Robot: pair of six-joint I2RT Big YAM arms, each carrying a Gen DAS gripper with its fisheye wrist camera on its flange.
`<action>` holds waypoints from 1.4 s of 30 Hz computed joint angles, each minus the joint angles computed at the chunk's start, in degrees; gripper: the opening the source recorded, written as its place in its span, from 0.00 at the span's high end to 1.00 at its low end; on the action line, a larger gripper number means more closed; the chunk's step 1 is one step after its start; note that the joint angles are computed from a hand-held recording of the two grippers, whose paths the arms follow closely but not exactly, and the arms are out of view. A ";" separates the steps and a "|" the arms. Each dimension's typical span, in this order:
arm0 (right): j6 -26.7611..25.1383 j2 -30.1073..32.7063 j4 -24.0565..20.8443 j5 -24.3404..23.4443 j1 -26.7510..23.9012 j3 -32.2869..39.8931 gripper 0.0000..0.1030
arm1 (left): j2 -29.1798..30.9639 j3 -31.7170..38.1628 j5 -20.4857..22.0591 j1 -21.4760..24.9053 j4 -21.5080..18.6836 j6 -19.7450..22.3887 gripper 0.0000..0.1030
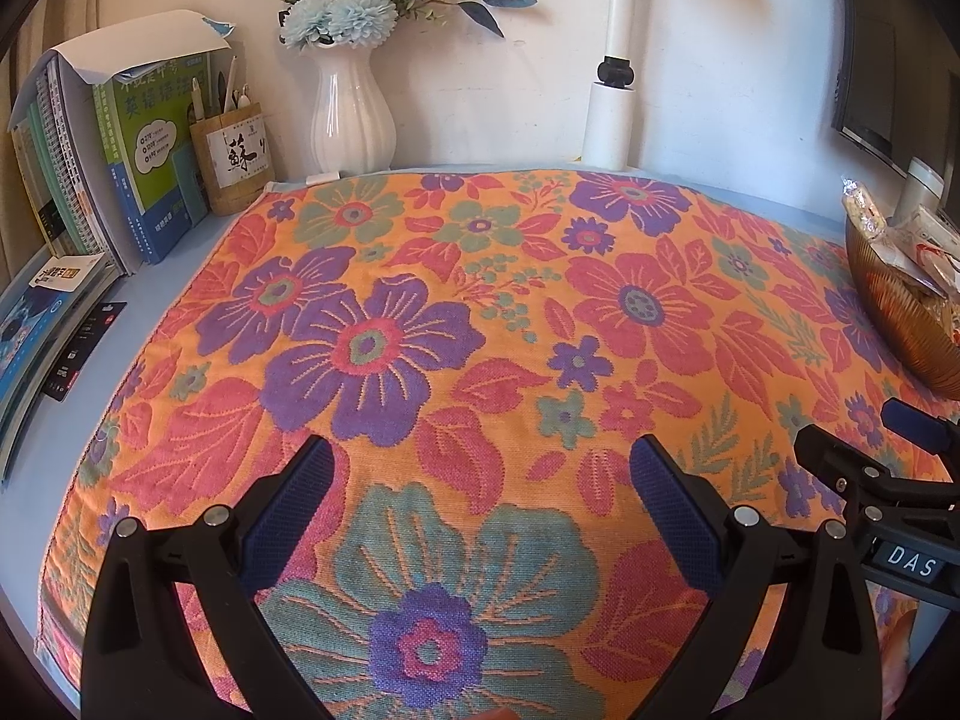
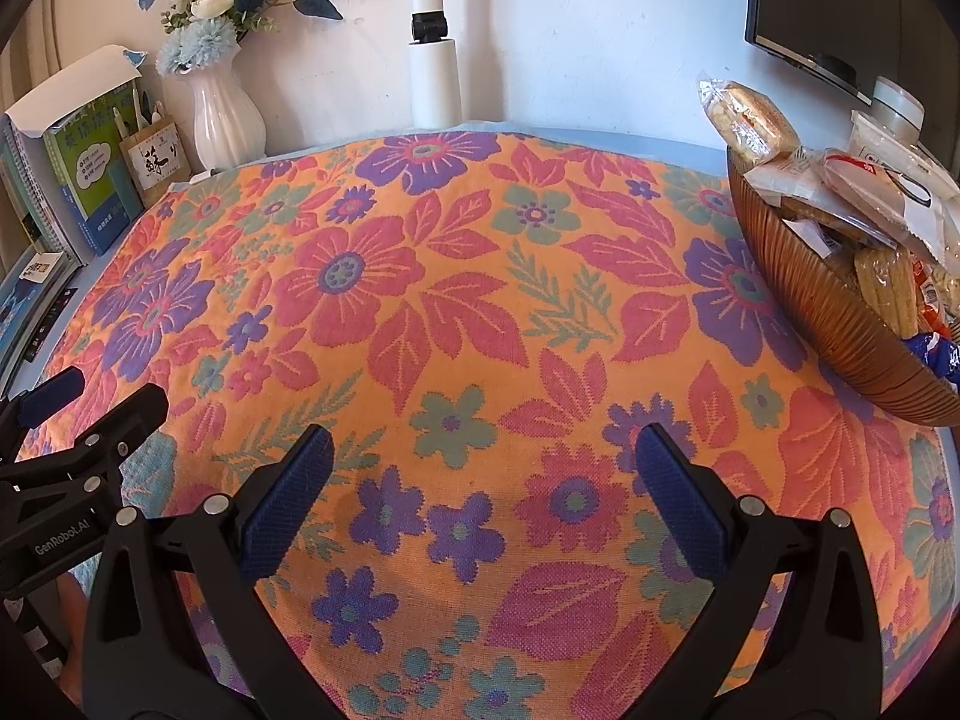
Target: Organize snacks
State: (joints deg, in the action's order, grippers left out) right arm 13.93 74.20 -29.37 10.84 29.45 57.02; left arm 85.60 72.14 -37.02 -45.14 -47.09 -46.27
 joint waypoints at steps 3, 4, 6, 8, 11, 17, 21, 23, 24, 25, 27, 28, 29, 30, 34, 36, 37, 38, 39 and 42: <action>-0.18 0.16 0.01 -0.12 -0.13 0.19 0.03 | 0.06 0.06 -0.14 -0.03 -0.09 -0.04 0.05; -0.10 0.03 0.01 -0.08 -0.03 0.02 0.03 | 0.04 0.03 -0.09 0.02 -0.03 0.06 0.05; -0.13 0.05 -0.02 -0.13 -0.05 0.04 0.03 | 0.02 0.00 -0.09 0.03 0.00 0.06 0.05; -0.11 0.04 -0.02 -0.11 -0.10 0.03 0.03 | 0.02 0.00 -0.09 0.03 0.00 0.06 0.05; -0.25 0.07 0.00 -0.31 -0.18 0.05 0.03 | -0.03 -0.03 0.26 0.03 0.07 0.31 0.05; -0.36 0.13 0.00 -0.39 -0.24 0.11 0.03 | 0.17 0.24 0.12 -0.22 -0.20 0.31 0.05; -0.39 0.11 -0.03 -0.43 -0.25 0.10 0.03 | 0.18 0.30 0.13 -0.27 -0.32 0.22 0.05; -0.44 0.17 -0.09 -0.49 -0.30 0.20 0.03 | 0.11 0.22 0.14 -0.26 -0.28 0.20 0.05; -0.46 0.27 -0.11 -0.51 -0.35 0.32 0.03 | 0.13 0.25 0.14 -0.27 -0.32 0.18 0.05; -0.40 0.13 -0.09 -0.46 -0.27 0.15 0.03 | 0.11 0.22 0.13 -0.27 -0.27 0.16 0.05; -0.44 0.28 -0.14 -0.52 -0.35 0.35 0.03 | 0.11 0.22 0.15 -0.26 -0.26 0.18 0.05; -0.37 0.15 -0.14 -0.47 -0.27 0.18 0.03 | 0.11 0.22 0.15 -0.26 -0.26 0.18 0.05; -0.39 0.19 -0.14 -0.49 -0.29 0.23 0.03 | 0.13 0.25 0.12 -0.24 -0.33 0.12 0.05; -0.35 0.15 -0.16 -0.47 -0.26 0.19 0.03 | 0.16 0.28 0.09 -0.24 -0.37 0.12 0.05; -0.45 0.22 -0.16 -0.56 -0.36 0.28 0.03 | 0.18 0.24 0.00 -0.29 -0.31 0.28 0.05; -0.45 0.15 -0.13 -0.54 -0.32 0.18 0.03 | 0.17 0.18 0.04 -0.24 -0.25 0.32 0.05; -0.54 0.30 -0.09 -0.64 -0.43 0.29 0.03 | 0.15 0.14 0.09 -0.21 -0.24 0.29 0.05; -0.56 0.31 -0.13 -0.66 -0.43 0.33 0.03 | 0.15 0.13 0.06 -0.19 -0.33 0.16 0.05; -0.47 0.20 -0.18 -0.59 -0.32 0.22 0.03 | 0.16 0.16 0.05 -0.17 -0.47 0.01 0.05; -0.31 0.35 -0.60 -0.67 -0.41 0.42 0.03 | 0.40 0.57 0.29 0.02 -1.13 0.09 0.05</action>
State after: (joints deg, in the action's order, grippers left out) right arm 13.62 74.55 -29.97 10.17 29.04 57.43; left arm 86.00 72.71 -36.73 -45.12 -48.22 -46.17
